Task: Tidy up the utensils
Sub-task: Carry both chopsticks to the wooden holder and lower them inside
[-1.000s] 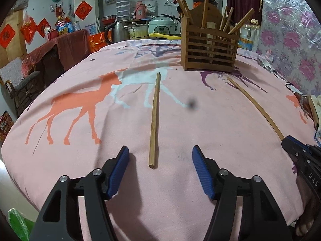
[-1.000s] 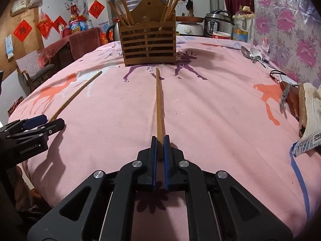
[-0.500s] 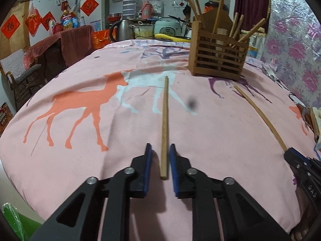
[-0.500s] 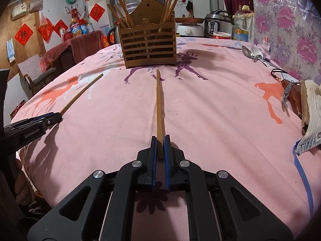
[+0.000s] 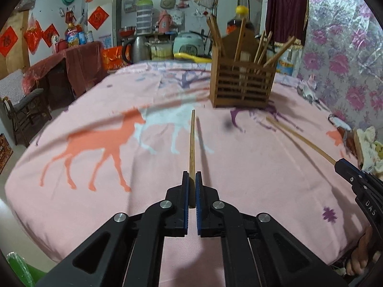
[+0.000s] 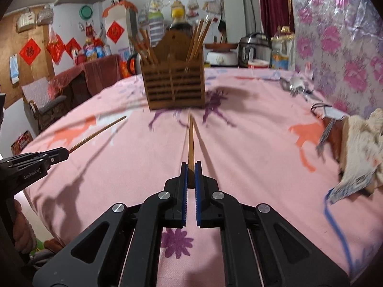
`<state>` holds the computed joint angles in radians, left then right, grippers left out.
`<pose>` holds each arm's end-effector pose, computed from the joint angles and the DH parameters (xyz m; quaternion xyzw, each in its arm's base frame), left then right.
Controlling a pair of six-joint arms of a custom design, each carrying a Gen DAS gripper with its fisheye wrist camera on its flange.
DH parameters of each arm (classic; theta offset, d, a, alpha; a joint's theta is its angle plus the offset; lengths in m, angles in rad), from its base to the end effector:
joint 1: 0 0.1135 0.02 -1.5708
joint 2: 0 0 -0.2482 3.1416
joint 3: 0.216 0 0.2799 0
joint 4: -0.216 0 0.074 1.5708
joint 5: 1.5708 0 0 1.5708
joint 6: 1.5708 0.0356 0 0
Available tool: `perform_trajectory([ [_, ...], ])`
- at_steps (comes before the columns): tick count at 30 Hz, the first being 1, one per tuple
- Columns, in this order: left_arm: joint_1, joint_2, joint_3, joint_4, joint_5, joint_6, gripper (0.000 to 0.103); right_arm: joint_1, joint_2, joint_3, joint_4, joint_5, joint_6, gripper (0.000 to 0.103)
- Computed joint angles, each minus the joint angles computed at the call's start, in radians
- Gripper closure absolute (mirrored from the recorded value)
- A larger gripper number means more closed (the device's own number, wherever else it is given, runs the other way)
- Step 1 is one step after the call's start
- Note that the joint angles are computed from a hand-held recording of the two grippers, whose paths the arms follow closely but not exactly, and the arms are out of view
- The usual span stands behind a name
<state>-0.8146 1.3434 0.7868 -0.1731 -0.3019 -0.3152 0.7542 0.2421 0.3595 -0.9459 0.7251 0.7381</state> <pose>0.2193 -0.2171 0.1898 0.1635 0.8897 -0.1001 0.4144 0.0975 0.0592 0.1904 0.1216 0.8723 -0.0125 0.4734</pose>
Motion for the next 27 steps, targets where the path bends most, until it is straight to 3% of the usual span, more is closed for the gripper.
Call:
perform_trajectory([
  [8, -0.026, -0.111, 0.024, -0.067, -0.030, 0.016, 0.098, 0.083, -0.032, 0.114, -0.092, 0.125, 0.017, 0.097],
  [13, -0.060, -0.152, 0.025, -0.096, -0.041, 0.005, 0.098, 0.207, -0.012, 0.155, -0.173, 0.232, 0.117, 0.097],
  [21, -0.064, -0.164, 0.013, -0.167, 0.025, -0.034, 0.098, 0.367, 0.045, 0.217, -0.306, 0.349, 0.302, 0.097],
  [27, -0.059, -0.142, -0.011, -0.175, 0.066, -0.058, 0.098, 0.393, 0.058, 0.222, -0.335, 0.362, 0.346, 0.097],
])
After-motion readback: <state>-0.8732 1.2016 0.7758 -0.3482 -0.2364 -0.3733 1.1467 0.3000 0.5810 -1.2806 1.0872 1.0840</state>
